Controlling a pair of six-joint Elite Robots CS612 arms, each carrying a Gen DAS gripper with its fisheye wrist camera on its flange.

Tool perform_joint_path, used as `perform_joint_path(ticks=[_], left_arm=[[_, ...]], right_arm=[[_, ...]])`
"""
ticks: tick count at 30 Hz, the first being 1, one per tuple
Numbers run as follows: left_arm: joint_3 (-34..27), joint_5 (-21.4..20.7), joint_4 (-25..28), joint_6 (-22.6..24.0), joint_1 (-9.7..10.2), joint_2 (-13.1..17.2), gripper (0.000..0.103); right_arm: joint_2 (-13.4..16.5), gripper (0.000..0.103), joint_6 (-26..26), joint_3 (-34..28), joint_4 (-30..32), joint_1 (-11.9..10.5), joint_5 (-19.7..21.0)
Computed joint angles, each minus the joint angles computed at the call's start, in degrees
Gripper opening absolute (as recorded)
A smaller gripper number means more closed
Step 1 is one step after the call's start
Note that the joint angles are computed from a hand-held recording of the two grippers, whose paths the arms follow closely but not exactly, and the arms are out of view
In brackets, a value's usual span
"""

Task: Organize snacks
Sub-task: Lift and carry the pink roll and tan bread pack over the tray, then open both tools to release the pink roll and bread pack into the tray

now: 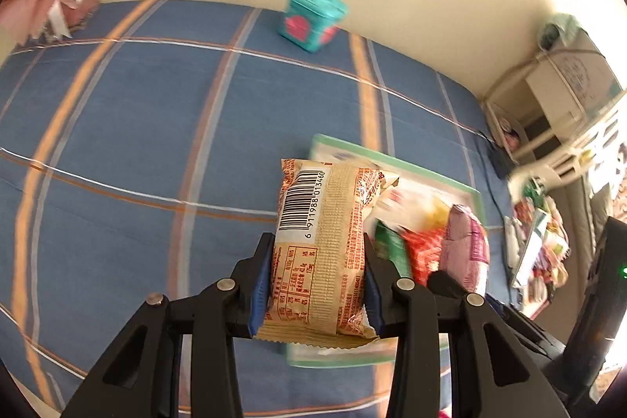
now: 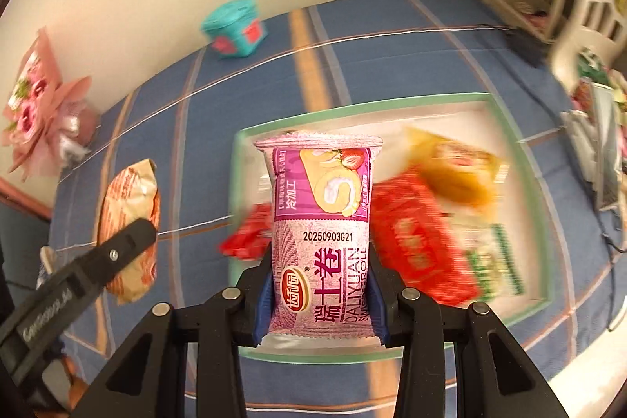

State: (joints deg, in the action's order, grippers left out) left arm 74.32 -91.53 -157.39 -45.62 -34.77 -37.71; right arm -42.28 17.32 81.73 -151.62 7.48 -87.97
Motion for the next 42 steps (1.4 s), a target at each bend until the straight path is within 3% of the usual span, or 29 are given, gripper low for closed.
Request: perform_joint_path(ticks=[6, 17, 21, 23, 25, 30, 35, 40, 42], left_arm=[[-3.6, -1.1, 2.5, -0.4, -1.32, 2.2, 0.042], [-8.1, -4.6, 2.8, -1.1, -1.74, 5.8, 0.042], [-8.3, -6.5, 3.1, -2.7, -1.26, 6.3, 0.05], [-7.8, -7.4, 2.5, -3.0, -1.09, 6.2, 0.053], [-7.3, -8.0, 1.9, -3.7, -0.95, 6.0, 0.055], [-4.7, -7.7, -1.1, -4.5, -0.74, 4.6, 0.067], [-1.5, -4.6, -2.8, -4.5, -0.98, 2.7, 0.079], [1.7, 3.0, -2.7, -4.1, -1.65, 0.6, 0.082], [2.7, 6.2, -1.5, -4.0, -1.87, -0.1, 0.097]], right_arm=[[-0.9, 0.042, 1.0, 1.7, 1.7, -2.2, -0.5], [1.0, 0.043, 0.8, 0.6, 3.5, -3.0, 0.9], [1.4, 0.045, 0.4, 0.2, 3.5, -2.9, 0.7], [1.5, 0.049, 0.4, 0.0, 3.8, -2.9, 0.5], [1.5, 0.061, 0.3, 0.1, 4.0, -2.8, 0.5], [1.4, 0.07, 0.2, 0.0, 4.4, -2.7, -0.3], [1.1, 0.077, 0.4, 0.3, 4.3, -2.6, -0.7], [0.4, 0.087, 0.0, 1.6, 1.9, -2.3, -1.0], [0.0, 0.091, 0.0, 2.3, 0.8, -2.2, -1.3]])
